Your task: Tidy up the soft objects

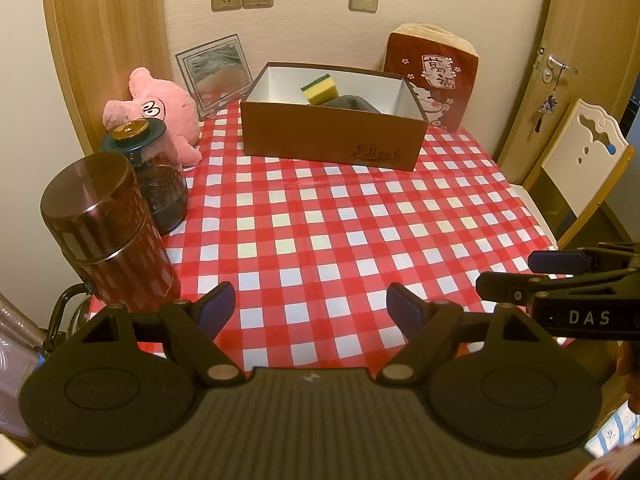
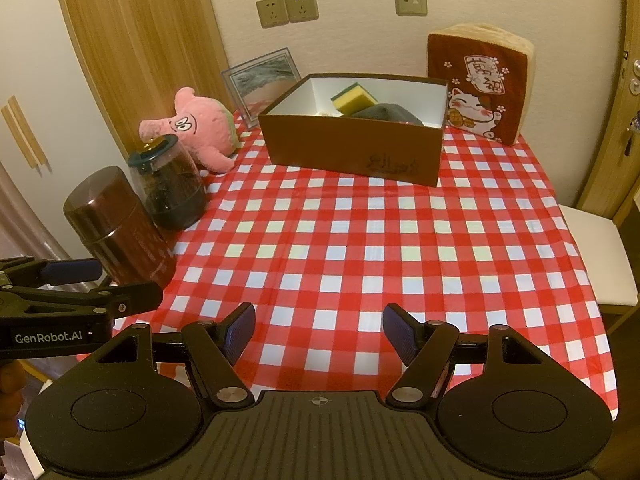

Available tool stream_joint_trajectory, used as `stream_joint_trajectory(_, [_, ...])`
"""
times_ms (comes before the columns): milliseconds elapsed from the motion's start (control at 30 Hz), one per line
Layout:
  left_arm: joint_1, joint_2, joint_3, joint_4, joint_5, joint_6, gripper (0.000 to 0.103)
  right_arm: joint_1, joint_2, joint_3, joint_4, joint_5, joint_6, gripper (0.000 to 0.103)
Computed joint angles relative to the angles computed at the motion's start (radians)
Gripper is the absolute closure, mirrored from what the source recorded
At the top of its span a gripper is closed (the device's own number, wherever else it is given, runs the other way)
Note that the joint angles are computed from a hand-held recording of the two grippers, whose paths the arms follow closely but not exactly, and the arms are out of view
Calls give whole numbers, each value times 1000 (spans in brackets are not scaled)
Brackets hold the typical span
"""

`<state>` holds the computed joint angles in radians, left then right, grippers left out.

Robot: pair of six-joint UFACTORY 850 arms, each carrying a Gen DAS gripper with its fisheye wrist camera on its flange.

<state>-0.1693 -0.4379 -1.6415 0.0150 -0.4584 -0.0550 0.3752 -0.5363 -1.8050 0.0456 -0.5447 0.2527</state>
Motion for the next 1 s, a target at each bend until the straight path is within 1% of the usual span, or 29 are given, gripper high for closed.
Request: stream_joint_trajectory(1000, [-4, -1, -2, 6, -2, -9, 22, -5, 0, -4, 4, -7, -4, 32])
